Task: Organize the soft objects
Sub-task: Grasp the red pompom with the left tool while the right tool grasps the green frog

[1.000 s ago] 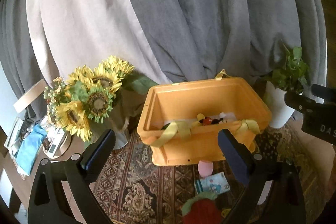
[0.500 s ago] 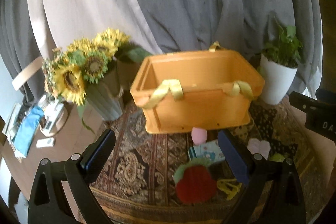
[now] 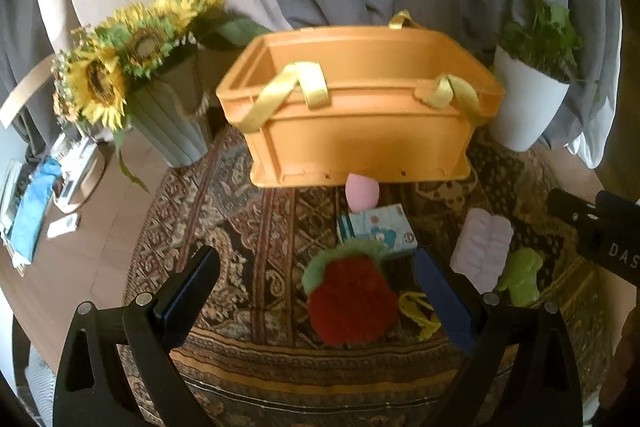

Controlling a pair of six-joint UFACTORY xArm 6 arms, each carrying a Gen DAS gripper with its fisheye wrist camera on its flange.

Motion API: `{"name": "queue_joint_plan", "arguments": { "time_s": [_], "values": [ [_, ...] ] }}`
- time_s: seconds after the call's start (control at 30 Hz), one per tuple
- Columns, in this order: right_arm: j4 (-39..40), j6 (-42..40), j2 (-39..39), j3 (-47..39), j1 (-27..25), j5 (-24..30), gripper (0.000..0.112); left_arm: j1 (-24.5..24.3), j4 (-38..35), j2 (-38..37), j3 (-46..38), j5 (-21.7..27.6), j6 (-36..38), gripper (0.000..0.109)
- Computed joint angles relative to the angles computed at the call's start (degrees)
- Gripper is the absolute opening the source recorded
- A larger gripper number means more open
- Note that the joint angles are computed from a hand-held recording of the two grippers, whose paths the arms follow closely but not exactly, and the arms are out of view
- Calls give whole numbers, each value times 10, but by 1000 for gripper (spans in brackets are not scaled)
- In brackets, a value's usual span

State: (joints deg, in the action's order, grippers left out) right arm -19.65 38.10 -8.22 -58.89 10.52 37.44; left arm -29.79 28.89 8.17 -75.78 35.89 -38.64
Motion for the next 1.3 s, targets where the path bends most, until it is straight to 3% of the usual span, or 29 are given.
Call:
{"name": "queue_joint_plan", "arguments": {
  "time_s": [0.43,0.77,0.93,1.1,1.2,1.3],
  "values": [
    [118,-58,49,2,-4,50,84,3,-86,62,-33,30,53,100],
    [143,-66,72,11,-7,62,84,1,-84,102,-62,40,57,98],
    [137,-71,78,10,-4,61,83,5,-105,115,-69,45,69,92],
    [126,-71,87,8,-6,58,82,9,-129,124,-69,41,85,78],
    [122,-72,90,8,-7,53,77,10,-161,128,-69,39,109,72],
    [120,-79,91,9,-7,50,61,10,-181,129,-67,35,125,60]
  ]
}}
